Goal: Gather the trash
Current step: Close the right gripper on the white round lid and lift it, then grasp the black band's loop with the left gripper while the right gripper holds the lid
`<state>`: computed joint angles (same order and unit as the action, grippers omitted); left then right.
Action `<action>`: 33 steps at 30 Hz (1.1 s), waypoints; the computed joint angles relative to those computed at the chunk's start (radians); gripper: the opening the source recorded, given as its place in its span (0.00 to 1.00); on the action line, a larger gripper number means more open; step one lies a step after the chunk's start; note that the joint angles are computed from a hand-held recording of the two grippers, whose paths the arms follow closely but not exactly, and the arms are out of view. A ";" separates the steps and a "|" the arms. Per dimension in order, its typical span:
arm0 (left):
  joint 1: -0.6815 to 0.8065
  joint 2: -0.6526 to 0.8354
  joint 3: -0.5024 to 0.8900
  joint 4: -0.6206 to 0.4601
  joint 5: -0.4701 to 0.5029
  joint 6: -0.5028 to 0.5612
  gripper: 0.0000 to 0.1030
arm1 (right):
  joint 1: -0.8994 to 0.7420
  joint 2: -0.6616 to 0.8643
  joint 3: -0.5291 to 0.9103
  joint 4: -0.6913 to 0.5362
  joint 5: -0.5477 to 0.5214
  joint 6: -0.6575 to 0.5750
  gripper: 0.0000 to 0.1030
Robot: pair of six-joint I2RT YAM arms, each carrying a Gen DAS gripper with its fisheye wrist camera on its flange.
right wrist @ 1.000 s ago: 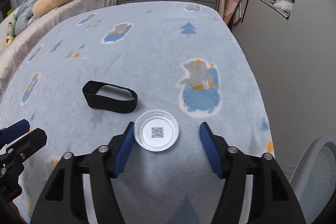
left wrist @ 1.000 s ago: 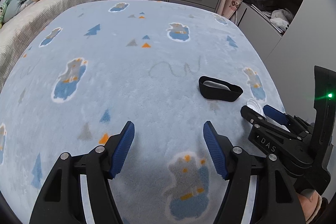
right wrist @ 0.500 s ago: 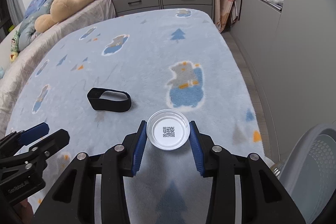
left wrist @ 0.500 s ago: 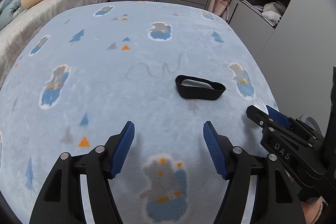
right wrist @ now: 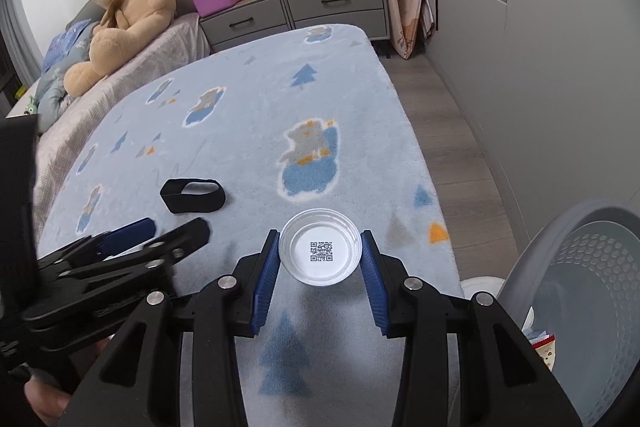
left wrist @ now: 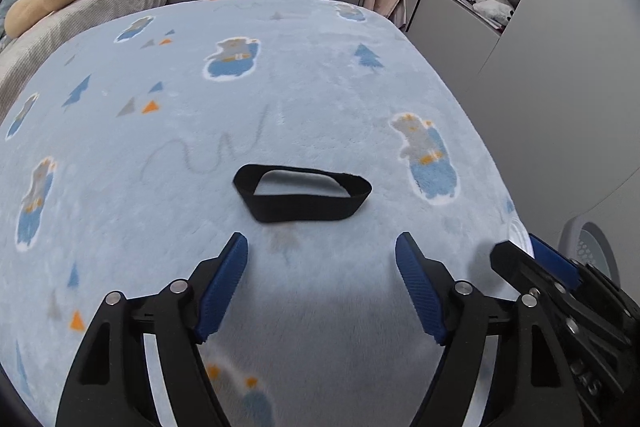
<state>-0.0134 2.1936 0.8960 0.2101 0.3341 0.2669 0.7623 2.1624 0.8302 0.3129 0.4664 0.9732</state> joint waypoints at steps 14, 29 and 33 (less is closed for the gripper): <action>-0.053 0.073 0.106 0.029 -0.093 -0.061 0.40 | -0.013 -0.008 -0.072 0.145 -0.044 -0.022 0.38; 0.019 -0.065 -0.075 0.043 -0.048 -0.004 0.03 | -0.003 -0.046 -0.099 0.144 -0.033 -0.010 0.38; 0.062 -0.135 -0.150 0.040 -0.011 0.036 0.03 | 0.025 -0.067 -0.074 0.075 -0.004 -0.007 0.38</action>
